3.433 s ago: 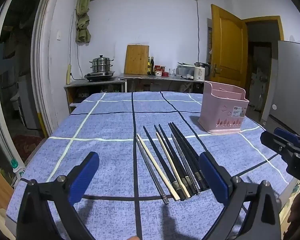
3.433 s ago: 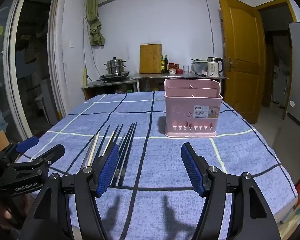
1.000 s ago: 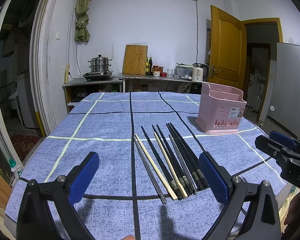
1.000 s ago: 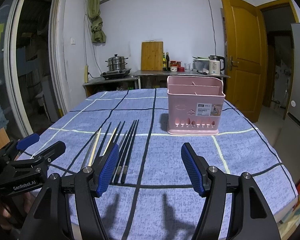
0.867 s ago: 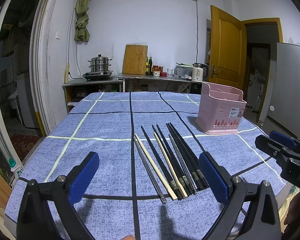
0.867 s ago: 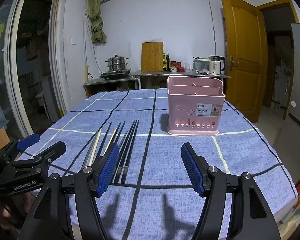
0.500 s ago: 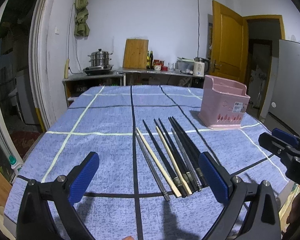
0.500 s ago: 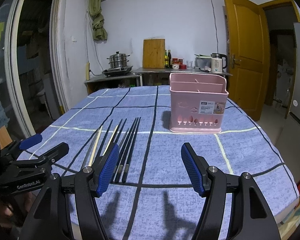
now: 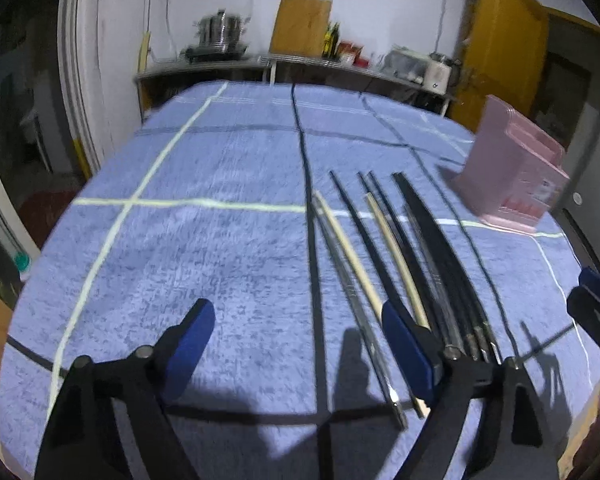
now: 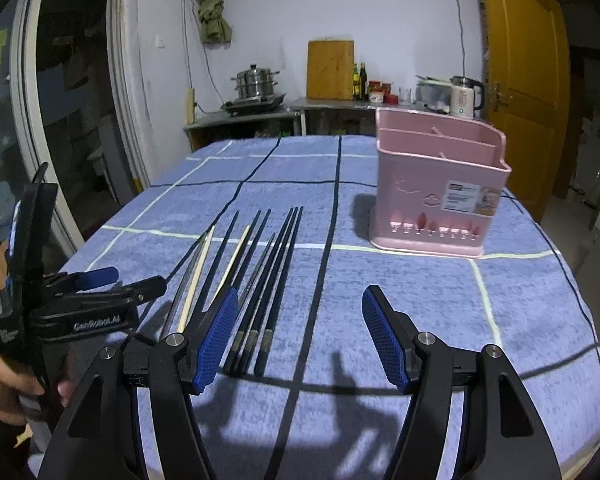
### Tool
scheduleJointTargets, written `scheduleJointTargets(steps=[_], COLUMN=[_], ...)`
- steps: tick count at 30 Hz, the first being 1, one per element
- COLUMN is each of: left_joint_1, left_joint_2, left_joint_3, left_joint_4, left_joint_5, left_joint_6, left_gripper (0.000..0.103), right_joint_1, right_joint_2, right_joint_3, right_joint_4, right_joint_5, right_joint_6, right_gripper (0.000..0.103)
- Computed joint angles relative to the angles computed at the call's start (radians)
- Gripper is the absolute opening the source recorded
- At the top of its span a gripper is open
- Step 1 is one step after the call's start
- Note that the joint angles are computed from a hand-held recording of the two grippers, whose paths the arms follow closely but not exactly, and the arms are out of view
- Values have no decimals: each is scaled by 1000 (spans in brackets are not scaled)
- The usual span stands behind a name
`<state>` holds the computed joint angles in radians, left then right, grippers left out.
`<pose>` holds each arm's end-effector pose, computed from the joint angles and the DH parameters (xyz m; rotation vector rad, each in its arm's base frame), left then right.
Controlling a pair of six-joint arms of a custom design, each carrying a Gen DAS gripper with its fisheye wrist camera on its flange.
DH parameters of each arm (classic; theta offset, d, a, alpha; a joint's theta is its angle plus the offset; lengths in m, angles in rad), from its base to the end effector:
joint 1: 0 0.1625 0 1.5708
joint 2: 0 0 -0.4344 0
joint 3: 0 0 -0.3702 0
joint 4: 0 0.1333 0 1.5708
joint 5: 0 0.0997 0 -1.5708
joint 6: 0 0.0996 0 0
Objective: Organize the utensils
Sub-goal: 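Close the left tool on a thin metal stick while the right tool grasps another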
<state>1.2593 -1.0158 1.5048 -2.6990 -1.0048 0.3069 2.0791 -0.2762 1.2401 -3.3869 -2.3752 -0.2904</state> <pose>-0.0325 -0.7101 0.3498 0.5238 2.4190 -0.8170 0.4172 -0.6223 0.0064 0.4661 -2.2020 1.0994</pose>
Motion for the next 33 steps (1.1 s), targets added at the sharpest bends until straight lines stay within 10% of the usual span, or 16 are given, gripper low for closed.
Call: scheduleJointTargets(steps=[5, 13, 23, 33], left_joint_1=[14, 23, 7, 21], left_joint_2=[35, 71, 116, 124], left_joint_3=[-81, -163, -201, -240], left_joint_4=[101, 195, 181, 204], left_joint_5=[-35, -64, 0, -3], left_joint_6=[-37, -73, 0, 19], left_gripper=[73, 54, 46, 17], right_joint_1=[-24, -56, -86, -101], right_joint_2=[15, 57, 89, 128], right_joint_3=[-77, -217, -306, -416], right_joint_4=[120, 309, 437, 574], right_joint_5=[40, 124, 173, 218], right_joint_6=[31, 76, 138, 176], right_gripper=[65, 29, 22, 12])
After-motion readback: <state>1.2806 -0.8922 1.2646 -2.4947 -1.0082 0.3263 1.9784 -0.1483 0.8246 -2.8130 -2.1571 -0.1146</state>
